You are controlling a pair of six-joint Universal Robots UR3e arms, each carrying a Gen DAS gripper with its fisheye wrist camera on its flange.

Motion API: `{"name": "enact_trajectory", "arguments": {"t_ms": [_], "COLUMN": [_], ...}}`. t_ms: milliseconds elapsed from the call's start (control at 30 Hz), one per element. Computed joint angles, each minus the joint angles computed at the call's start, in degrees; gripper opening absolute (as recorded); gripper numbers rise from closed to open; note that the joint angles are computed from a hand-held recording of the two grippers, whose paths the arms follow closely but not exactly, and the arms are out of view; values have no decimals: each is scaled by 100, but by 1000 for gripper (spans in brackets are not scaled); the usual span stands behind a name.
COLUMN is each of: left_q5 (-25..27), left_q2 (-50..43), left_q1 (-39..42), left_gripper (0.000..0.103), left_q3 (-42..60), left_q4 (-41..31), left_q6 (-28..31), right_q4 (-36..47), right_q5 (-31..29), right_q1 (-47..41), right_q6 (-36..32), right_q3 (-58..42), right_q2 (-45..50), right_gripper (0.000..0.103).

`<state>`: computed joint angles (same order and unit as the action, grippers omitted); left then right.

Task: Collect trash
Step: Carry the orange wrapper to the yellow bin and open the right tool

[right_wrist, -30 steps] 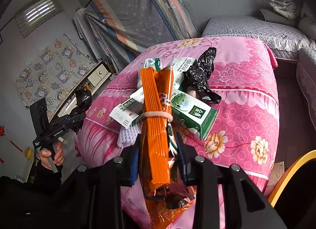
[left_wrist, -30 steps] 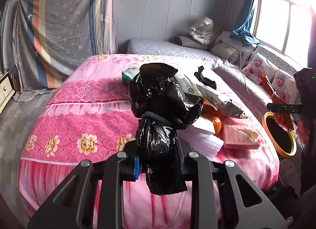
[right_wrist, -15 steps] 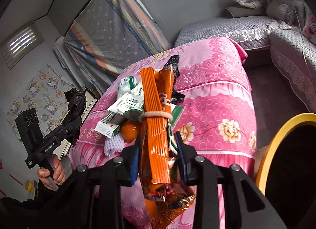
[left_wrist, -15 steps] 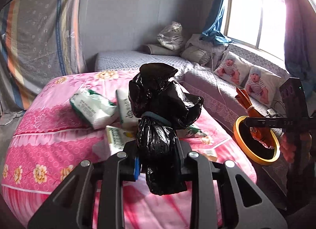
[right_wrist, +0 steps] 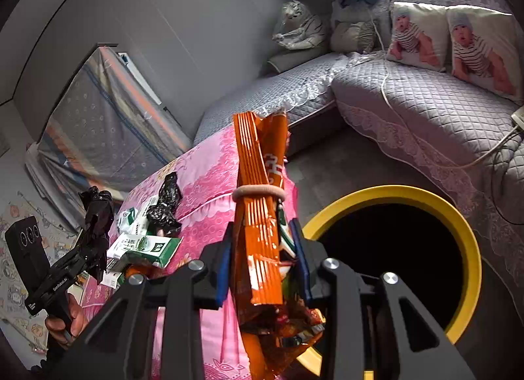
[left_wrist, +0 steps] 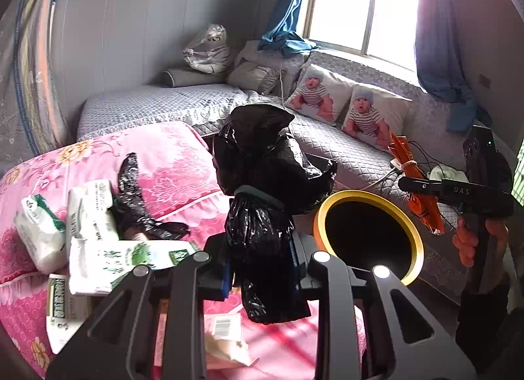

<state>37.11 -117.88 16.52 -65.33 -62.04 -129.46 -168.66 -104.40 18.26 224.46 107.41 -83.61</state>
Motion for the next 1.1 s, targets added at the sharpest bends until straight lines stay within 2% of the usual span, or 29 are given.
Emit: {"name": "enact_trajectory", "arguments": {"t_ms": [133,300,500,767,833,933,1100], "left_q5": [92,229,437,890,941,965,1004], "left_q2": [-336,-624,-966,-1769,-2007,-2370,-2500], "left_q1": [-523,-1065,-1606,-2258,-2356,-2459,-2574], "left_gripper": [24,25,25,25,25,25,25], "left_q3": [480,867,1234,2003,2310,2846,2919], "left_q4": [-193,-223,-312,-335,-534,-948,-900], "left_q6": [-176,-241,-293,-631,-696,-746,-861], "right_q4": [230,316,167,-638,-802,-759,-696], "right_q5": [-606,-757,-454,649,828,853,862], "right_q1": [8,-57,-390,-1204,-1330,-1410,-1495], "right_q6": [350,703,822,918,962,966,907], "right_q3": [472,1003,1439,2271,2414,2491,2569], "right_q2": [-442,-755,-864,-711,-674,-721,-880], "right_gripper": [30,30,30,30,30,30,31]}}
